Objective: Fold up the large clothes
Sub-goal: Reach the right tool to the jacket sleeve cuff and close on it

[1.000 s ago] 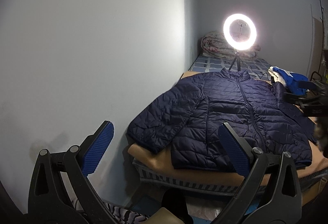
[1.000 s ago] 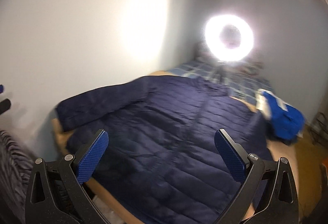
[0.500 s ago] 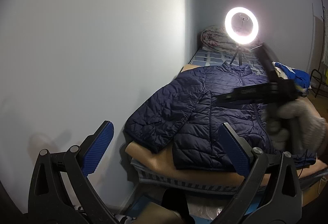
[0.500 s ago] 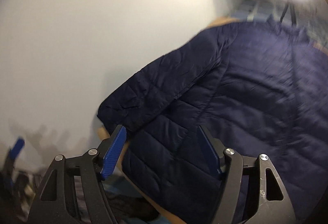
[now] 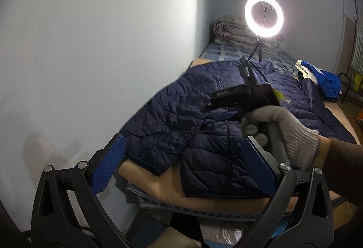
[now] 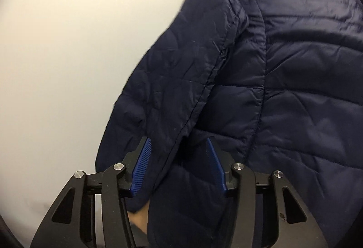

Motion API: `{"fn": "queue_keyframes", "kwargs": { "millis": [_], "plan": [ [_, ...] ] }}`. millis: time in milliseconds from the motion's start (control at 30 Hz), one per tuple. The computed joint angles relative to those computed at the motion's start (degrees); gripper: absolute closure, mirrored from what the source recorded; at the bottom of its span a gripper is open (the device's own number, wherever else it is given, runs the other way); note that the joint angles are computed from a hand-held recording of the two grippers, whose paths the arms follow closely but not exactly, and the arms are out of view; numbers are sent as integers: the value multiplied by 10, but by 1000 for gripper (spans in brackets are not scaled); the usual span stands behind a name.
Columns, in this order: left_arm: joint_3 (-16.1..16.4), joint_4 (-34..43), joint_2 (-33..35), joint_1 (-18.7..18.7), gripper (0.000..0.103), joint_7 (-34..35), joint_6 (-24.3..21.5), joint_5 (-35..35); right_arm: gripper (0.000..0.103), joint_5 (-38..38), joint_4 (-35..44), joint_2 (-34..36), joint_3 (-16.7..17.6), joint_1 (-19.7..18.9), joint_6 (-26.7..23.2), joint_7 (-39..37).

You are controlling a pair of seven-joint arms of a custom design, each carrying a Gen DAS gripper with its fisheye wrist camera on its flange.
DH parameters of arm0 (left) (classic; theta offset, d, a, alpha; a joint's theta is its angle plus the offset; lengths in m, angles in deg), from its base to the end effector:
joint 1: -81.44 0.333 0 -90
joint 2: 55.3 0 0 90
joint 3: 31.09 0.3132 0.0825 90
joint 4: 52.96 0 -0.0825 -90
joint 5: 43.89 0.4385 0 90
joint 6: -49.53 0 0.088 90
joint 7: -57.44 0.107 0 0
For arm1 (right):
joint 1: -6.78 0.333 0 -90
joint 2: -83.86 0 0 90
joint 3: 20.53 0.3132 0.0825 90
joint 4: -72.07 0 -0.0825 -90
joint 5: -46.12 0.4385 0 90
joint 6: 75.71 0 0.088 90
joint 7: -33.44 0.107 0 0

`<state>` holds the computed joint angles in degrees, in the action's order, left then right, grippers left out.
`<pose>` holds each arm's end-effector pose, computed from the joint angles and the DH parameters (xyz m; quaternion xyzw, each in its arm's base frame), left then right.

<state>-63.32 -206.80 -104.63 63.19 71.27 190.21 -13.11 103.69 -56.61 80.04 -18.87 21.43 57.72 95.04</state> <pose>0.2677 -0.3193 0.4871 -0.6750 0.5750 -0.3113 0.3419 0.5487 0.1757 0.3819 -0.6899 0.6172 0.1831 0.3311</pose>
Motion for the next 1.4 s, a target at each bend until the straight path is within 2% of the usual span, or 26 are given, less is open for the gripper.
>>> {"fn": "queue_keyframes", "kwargs": {
  "millis": [67, 133, 233, 333, 467, 567, 633, 767, 800, 833, 900, 1067, 1100, 1167, 1200, 1233, 1400],
  "plan": [
    [6, -5, 4, -1, 0, -4, 8, -6, 66, -4, 13, 18, 4, 2, 1, 6],
    [4, -6, 3, 2, 0, -9, 5, -6, 93, -6, 28, 35, 7, 2, -10, 6],
    [-3, -5, -3, 8, 0, -16, -4, 2, 100, -20, 37, 41, 12, -2, -13, -10],
    [-2, -7, -4, 7, 0, -16, -6, 8, 102, -68, 35, 27, 12, -4, 0, -23],
    [-3, -6, -2, 7, 0, -14, -8, 12, 102, -142, 37, 13, 5, -11, 18, -5],
    [-6, -2, -5, 8, 0, -18, -12, 17, 102, -190, 28, -1, -3, -19, 51, 11],
    [-8, -2, -7, 8, 0, -21, -10, 21, 102, -160, 25, -5, -11, -21, 44, -5],
    [-12, 5, -4, 10, 0, -25, -12, 26, 100, -65, 31, 3, -20, -23, -7, -31],
    [-13, 6, -4, 10, 0, -26, -14, 27, 89, -48, 37, 11, -19, -23, -21, -32],
    [-14, 7, -4, 10, 0, -28, -16, 28, 71, -31, 39, 17, -15, -22, -28, -35],
    [-16, 7, -5, 11, 0, -32, -25, 30, 56, -8, 42, 28, -5, -17, -22, -33],
    [-9, -1, -14, 7, 0, -45, -37, 26, 56, 36, 65, 73, 16, -12, -38, -14],
    [-7, -5, -20, 6, 0, -50, -40, 24, 57, 33, 68, 78, 20, -11, -33, -9],
    [-3, -11, -29, 4, 0, -57, -40, 22, 71, 38, 58, 72, 26, -10, -27, -12],
    [-3, -13, -33, 4, 0, -58, -40, 22, 97, 33, 64, 77, 28, -9, -36, -16],
    [-3, -14, -35, 3, 0, -59, -42, 22, 101, 21, 59, 69, 30, -6, -29, -11],
    [-12, -11, -35, 3, 0, -52, -50, 31, 101, -53, 42, 28, 23, -1, 2, -11]
  ]
}}
